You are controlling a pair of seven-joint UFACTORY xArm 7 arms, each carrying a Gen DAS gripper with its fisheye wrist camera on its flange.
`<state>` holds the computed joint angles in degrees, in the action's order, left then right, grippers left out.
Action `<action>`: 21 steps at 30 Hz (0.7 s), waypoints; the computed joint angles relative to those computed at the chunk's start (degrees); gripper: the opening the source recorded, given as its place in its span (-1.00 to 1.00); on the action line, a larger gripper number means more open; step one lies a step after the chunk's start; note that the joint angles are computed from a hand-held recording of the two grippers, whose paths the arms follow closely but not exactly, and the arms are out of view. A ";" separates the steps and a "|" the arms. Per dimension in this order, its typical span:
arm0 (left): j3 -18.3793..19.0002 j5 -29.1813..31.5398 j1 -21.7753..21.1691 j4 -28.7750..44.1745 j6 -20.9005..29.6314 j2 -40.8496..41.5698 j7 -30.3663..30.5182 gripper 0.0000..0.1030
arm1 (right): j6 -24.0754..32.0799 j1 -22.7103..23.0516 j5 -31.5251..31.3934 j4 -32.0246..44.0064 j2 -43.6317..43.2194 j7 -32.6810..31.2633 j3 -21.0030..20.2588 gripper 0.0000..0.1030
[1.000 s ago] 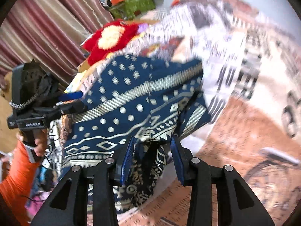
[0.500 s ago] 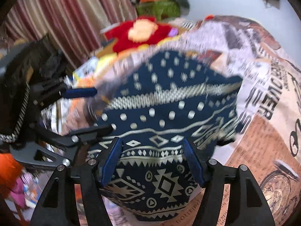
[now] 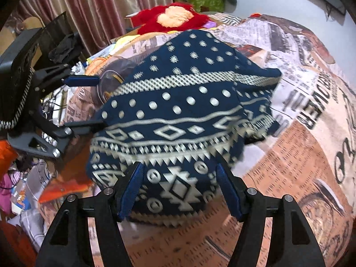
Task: Fold large clothes
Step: 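Release the bundle and raise both grippers away from it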
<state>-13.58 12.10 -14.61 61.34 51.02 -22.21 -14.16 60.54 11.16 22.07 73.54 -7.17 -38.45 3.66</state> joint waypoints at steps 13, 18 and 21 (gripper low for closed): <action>-3.84 4.49 3.31 6.54 1.96 -6.20 -10.72 0.49 | -7.53 -0.72 -0.26 -4.50 -13.43 7.51 -2.75 0.28; -6.20 5.64 4.67 12.42 -2.09 -7.39 -15.28 0.49 | -13.41 1.09 1.93 -3.90 -18.82 10.56 -3.28 0.28; -8.46 7.18 6.19 15.53 -4.14 -8.36 -17.88 0.49 | -17.32 2.55 2.51 -4.45 -22.43 12.35 -3.36 0.28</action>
<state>-22.05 19.29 -8.42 76.87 46.88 -30.58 -32.04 43.21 13.71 24.58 69.09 -29.60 -26.09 0.30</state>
